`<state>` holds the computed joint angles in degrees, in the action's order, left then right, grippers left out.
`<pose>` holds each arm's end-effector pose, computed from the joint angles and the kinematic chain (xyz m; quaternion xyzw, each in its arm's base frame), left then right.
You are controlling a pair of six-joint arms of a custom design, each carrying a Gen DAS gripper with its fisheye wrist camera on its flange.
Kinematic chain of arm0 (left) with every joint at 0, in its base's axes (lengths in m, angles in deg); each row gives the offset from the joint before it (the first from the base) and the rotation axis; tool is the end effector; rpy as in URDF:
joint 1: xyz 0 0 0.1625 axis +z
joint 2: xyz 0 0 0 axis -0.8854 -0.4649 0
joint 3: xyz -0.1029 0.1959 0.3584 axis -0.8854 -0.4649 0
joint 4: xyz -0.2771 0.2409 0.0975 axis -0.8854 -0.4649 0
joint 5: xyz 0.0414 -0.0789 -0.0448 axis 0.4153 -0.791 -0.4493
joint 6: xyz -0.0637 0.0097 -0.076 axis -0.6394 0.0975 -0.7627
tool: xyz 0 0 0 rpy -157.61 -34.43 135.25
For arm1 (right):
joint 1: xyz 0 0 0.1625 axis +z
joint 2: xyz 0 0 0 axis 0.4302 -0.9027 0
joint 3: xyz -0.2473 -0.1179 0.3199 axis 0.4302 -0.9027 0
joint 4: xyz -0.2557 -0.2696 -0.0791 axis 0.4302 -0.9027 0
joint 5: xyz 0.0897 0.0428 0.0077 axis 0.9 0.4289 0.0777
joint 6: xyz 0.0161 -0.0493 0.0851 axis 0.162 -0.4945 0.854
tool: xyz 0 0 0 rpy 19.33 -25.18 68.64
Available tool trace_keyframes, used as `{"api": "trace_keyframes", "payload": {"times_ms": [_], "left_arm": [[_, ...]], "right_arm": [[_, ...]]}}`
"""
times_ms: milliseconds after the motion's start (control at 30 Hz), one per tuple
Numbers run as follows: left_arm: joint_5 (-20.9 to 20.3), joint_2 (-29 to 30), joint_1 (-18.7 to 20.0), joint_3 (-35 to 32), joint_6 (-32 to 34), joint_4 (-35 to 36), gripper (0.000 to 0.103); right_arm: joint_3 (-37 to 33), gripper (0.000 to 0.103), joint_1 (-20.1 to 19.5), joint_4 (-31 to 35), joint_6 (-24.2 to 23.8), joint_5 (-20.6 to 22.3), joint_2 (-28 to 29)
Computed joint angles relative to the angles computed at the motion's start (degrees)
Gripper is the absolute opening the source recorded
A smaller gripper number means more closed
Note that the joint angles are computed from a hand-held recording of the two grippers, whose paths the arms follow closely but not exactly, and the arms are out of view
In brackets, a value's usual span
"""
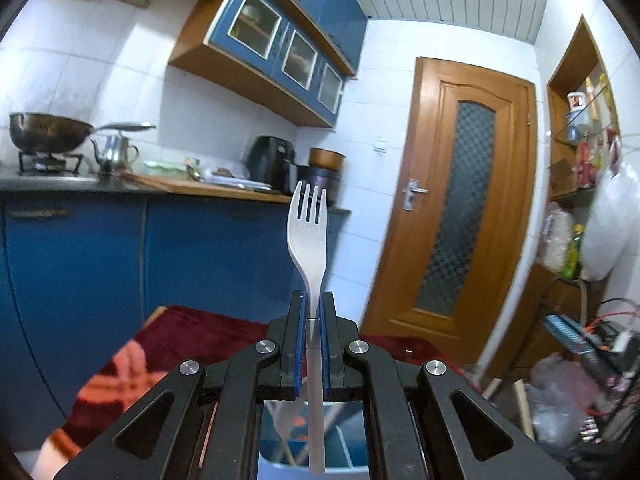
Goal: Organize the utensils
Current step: 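Carry the fork with the left gripper while the right gripper carries the chopstick to the box, then open the left gripper to drop the fork while the right gripper releases the chopstick into the box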
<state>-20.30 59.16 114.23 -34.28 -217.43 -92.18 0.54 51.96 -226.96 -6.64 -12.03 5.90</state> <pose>-0.3520 -0.7927 0.0056 0.1130 0.6824 -0.6644 0.2832 -0.0071 -0.7946 0.3176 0.3522 -0.8706 0.3425 0.0252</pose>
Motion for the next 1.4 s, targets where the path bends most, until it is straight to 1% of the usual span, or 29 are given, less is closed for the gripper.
{"api": "trace_keyframes", "payload": {"times_ms": [100,167,200,233,267,367,433,500,533,633,700,867,967,1000,1033,1200,1267,1300,1333,1367,1400], "left_arm": [[0.3,-0.5,0.5,2.9,3.6,-6.1,0.006],[0.2,-0.5,0.9,3.7,4.7,-8.3,0.006],[0.1,-0.4,1.1,3.7,4.5,-8.3,0.006],[0.0,0.5,1.3,2.0,3.4,-6.6,0.006],[-0.2,0.5,1.5,2.4,2.9,-6.9,0.006],[-0.3,-1.1,1.9,7.4,2.6,-10.6,0.006],[0.0,-1.9,2.1,10.0,3.0,-12.9,0.006],[0.1,-2.2,2.0,11.3,4.5,-15.0,0.006],[0.4,-2.8,2.1,13.2,5.5,-16.8,0.006],[0.5,-2.1,2.2,11.9,4.7,-15.4,0.006],[0.5,-1.3,2.0,10.4,4.5,-14.6,0.006],[0.6,-1.6,2.1,11.7,5.5,-16.4,0.006],[0.6,-1.9,2.1,13.7,7.7,-20.0,0.006],[0.6,-2.0,2.0,14.2,8.3,-20.7,0.006],[0.5,-1.9,2.0,14.0,8.0,-20.1,0.006],[0.2,-2.1,1.7,14.4,7.4,-19.3,0.006],[-0.3,-2.7,1.6,15.2,6.6,-18.9,0.006],[-0.6,-2.9,1.5,15.3,6.1,-18.4,0.006],[-0.8,-3.2,1.4,15.4,5.1,-17.2,0.007],[-1.0,-3.3,1.3,15.1,4.3,-15.9,0.011],[-1.3,-3.3,1.2,14.9,3.9,-15.2,0.014]], "right_arm": [[-2.6,0.007,0.5,-0.5,0.2,0.3,1.6],[-4.3,0.007,0.7,-0.3,0.9,0.8,2.5],[-4.9,0.007,0.8,-0.8,1.3,1.1,3.0],[-5.3,0.007,0.8,-1.6,1.6,1.5,3.4],[-5.6,0.007,0.8,-2.2,1.9,1.9,3.7],[-7.9,0.007,1.1,-3.4,3.2,3.2,5.7],[-9.5,0.007,1.4,-5.9,4.4,3.7,7.3],[-11.4,0.007,1.9,-8.4,5.7,4.5,9.0],[-12.8,0.007,2.1,-9.3,6.3,5.1,10.1],[-17.5,0.007,2.8,-9.9,7.3,6.7,13.3],[-19.3,0.007,3.1,-11.8,6.9,7.3,15.0],[-24.4,0.007,4.0,-15.6,5.1,7.3,19.7],[-22.8,0.007,3.9,-20.3,3.3,7.1,20.3],[-22.0,0.007,3.7,-20.6,2.8,7.1,20.0],[-20.4,0.007,3.6,-23.2,1.5,7.4,19.7],[-17.6,0.008,3.4,-24.3,-1.3,7.7,18.7],[-17.3,0.008,3.3,-22.8,-1.3,7.8,18.2],[-17.0,0.009,3.3,-22.0,-1.2,7.9,17.8],[-16.6,0.013,3.3,-21.2,-1.1,8.0,17.3],[-16.2,0.017,3.2,-21.4,-1.0,8.1,17.0],[-15.7,0.017,3.2,-21.6,-0.8,8.3,16.6]]}}
